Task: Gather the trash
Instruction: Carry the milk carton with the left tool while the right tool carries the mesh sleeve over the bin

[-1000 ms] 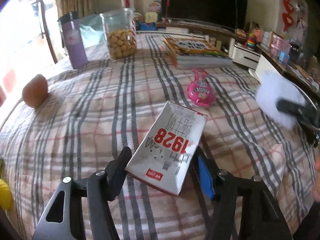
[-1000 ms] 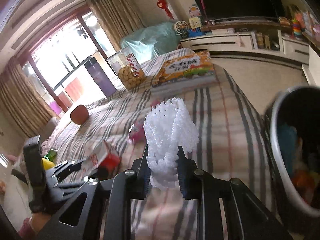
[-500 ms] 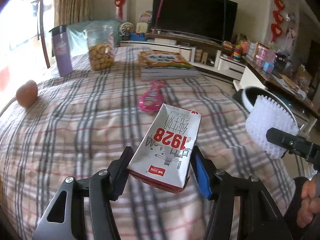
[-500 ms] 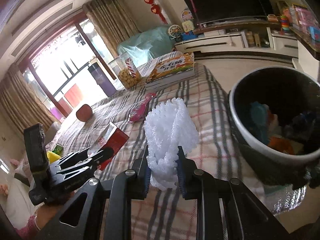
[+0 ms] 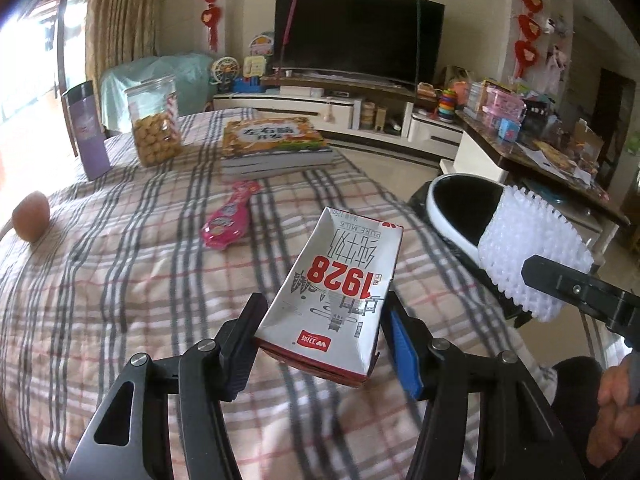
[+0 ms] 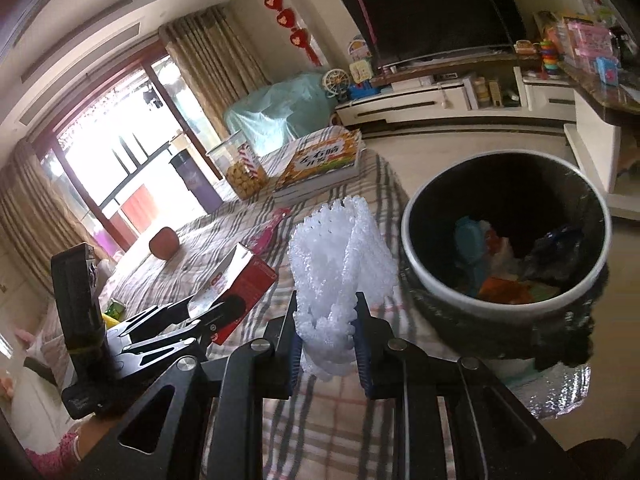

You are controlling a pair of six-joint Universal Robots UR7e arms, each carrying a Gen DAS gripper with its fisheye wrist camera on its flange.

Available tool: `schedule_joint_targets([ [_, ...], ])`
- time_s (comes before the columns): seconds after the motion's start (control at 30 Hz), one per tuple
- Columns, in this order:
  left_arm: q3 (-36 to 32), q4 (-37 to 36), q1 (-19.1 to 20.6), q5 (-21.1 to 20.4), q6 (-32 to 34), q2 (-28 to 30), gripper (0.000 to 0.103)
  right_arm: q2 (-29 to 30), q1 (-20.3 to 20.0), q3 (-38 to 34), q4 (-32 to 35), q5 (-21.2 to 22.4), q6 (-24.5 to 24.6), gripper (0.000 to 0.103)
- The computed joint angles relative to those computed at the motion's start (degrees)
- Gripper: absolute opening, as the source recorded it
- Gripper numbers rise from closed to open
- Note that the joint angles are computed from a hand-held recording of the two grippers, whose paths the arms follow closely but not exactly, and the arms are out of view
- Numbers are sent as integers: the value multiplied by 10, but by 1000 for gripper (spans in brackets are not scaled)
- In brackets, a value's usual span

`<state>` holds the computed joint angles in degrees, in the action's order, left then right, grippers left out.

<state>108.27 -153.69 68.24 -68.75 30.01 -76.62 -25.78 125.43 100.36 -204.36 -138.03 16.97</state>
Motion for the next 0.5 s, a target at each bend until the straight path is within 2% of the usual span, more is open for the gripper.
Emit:
schedule_joint_targets([
  [0.5, 4, -6, -31, -9, 1, 21, 57, -39, -4, 55, -53, -38, -6, 23],
])
